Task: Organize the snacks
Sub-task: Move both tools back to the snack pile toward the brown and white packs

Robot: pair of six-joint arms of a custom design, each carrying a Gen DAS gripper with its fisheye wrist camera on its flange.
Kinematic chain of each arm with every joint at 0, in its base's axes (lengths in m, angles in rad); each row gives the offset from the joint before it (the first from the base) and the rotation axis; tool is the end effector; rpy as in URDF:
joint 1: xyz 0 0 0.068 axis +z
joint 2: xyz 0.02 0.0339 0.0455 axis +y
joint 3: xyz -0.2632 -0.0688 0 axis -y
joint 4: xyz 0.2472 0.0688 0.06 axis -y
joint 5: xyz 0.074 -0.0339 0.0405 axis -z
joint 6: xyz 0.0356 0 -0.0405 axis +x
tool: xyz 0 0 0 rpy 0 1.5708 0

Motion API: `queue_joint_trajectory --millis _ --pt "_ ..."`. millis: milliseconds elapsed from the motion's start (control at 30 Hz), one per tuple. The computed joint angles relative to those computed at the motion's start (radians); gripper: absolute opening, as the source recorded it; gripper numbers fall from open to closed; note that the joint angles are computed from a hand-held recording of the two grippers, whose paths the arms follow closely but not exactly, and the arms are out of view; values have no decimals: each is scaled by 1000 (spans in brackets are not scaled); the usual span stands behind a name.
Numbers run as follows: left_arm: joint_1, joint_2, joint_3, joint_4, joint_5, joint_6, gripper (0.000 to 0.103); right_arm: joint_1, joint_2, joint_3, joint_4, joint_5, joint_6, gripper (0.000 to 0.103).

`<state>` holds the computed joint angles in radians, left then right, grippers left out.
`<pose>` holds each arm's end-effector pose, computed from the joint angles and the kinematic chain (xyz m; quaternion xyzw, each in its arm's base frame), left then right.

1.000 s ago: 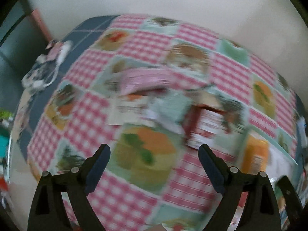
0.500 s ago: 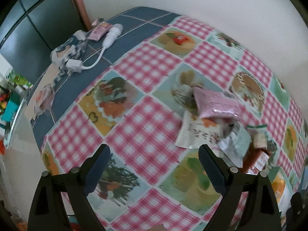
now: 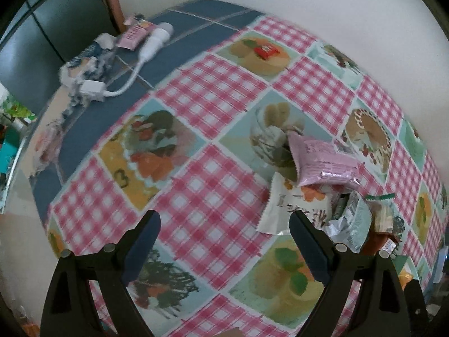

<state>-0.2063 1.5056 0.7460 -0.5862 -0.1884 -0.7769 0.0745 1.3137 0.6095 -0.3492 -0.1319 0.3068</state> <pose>0.2438 -0.0442 0.1432 -0.2886 0.9463 0.0296 0.1426 0.2334 0.0221 0.1587 0.0950 0.9601 0.1109 0.2386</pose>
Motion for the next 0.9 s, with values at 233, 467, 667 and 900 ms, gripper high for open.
queue_joint_trajectory --millis 233,467,667,900 --pt "-16 126 50 86 67 46 93 57 88 21 56 48 26 103" --pt "1 220 95 144 117 82 93 83 174 50 109 90 12 103" --pt "-8 307 163 152 122 108 93 92 254 73 145 106 14 103" --pt "-55 390 220 146 111 118 93 91 315 88 175 101 26 103"
